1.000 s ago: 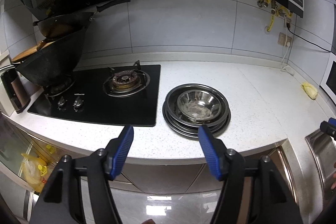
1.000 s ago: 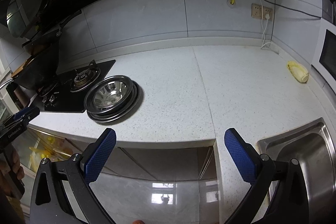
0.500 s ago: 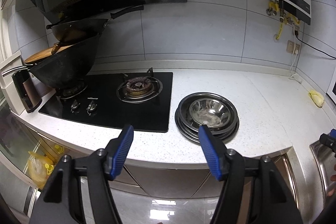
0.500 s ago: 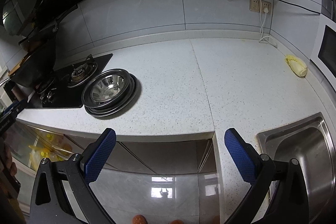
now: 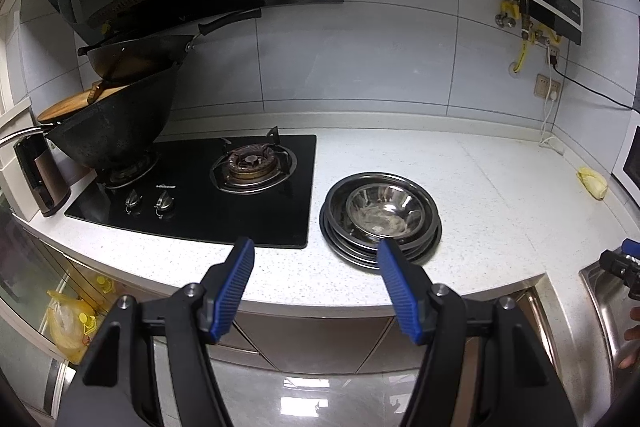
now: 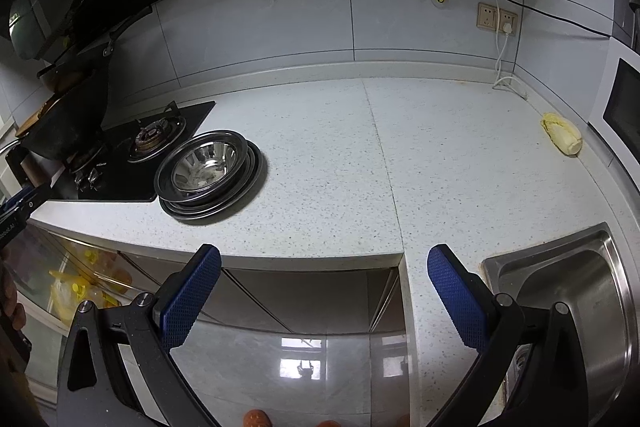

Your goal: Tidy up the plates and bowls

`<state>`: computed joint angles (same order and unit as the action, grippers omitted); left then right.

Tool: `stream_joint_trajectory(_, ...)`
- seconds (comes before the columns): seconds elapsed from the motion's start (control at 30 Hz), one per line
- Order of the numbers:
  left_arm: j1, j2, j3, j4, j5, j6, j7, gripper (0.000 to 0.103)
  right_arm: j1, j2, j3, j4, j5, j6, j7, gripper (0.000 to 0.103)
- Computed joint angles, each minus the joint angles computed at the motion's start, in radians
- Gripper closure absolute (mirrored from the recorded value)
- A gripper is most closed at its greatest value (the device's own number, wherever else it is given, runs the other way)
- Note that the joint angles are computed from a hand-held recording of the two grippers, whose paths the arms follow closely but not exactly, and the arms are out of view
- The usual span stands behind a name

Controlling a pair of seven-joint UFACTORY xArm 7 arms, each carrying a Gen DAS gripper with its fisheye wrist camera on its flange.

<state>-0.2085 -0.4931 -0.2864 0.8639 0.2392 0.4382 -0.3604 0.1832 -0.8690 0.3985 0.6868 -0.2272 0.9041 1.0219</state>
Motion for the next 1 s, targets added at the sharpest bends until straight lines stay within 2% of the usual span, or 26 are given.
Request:
stream_joint_trajectory(0.57,-0.068,0.011,0.034,-0.007,-0.074,-0.044,0.091,0.041,-0.006,-0.036,0.007,-0.004,-0.010,0.000,0.001,0.001)
stream_joint_trajectory(1.0,-0.045,0.006,0.008,-0.003,-0.064,-0.050,0.070,0.041,-0.003,-0.003,0.003,0.010,-0.024,-0.024,-0.057,0.001)
